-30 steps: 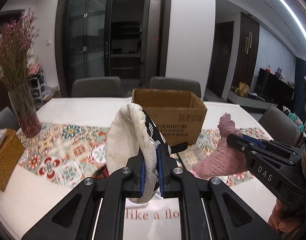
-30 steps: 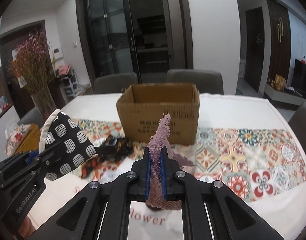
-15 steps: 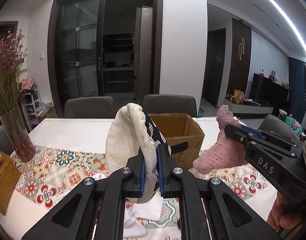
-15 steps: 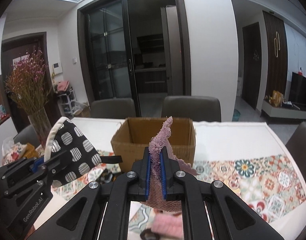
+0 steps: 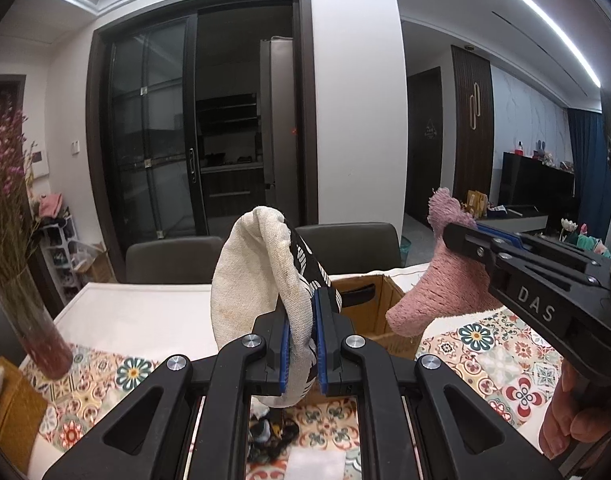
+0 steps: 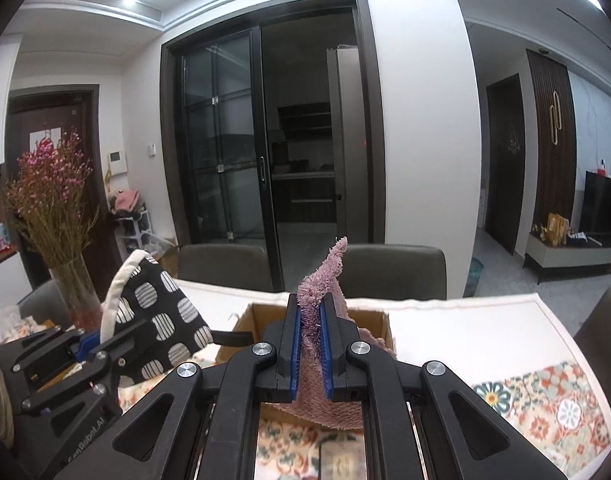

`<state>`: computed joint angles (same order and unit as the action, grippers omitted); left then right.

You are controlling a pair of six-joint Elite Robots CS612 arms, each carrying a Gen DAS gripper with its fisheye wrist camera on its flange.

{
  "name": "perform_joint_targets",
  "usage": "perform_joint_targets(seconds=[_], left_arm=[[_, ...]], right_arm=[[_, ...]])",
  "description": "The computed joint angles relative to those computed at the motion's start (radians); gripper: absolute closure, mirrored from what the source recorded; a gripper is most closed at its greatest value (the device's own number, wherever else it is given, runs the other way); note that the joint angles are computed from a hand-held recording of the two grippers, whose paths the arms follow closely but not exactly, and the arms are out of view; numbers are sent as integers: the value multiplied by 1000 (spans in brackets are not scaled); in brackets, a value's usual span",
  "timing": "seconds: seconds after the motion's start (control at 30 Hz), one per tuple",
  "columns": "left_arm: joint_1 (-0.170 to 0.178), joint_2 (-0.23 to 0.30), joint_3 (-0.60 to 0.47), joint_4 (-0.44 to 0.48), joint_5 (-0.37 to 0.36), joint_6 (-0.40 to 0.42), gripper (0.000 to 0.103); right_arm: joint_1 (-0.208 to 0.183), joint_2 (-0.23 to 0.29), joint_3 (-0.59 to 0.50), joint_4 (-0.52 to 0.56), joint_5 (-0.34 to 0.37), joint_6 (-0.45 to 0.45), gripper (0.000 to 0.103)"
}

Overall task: Organize soft objects
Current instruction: 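Carry slipper and glove over the cardboard box and open both tools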

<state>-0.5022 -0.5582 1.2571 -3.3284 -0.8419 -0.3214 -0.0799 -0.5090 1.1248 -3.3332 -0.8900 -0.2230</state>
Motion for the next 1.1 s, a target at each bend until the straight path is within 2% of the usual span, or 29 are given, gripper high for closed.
perform_joint_targets(seconds=[0.2, 0.47, 0.7, 1.1], left_arm=[[23, 31, -70, 24, -31, 20, 91], [53, 87, -177, 101, -80, 19, 91], [81, 136, -261, 178, -150, -17, 91], [116, 210, -403, 366, -265, -67, 91]], right_arm=[[10, 46, -90, 23, 7, 10, 94], [27, 114, -229, 130, -6, -3, 94], [41, 181, -359, 293, -30, -43, 93], [59, 267, -520, 539, -97, -129, 93]])
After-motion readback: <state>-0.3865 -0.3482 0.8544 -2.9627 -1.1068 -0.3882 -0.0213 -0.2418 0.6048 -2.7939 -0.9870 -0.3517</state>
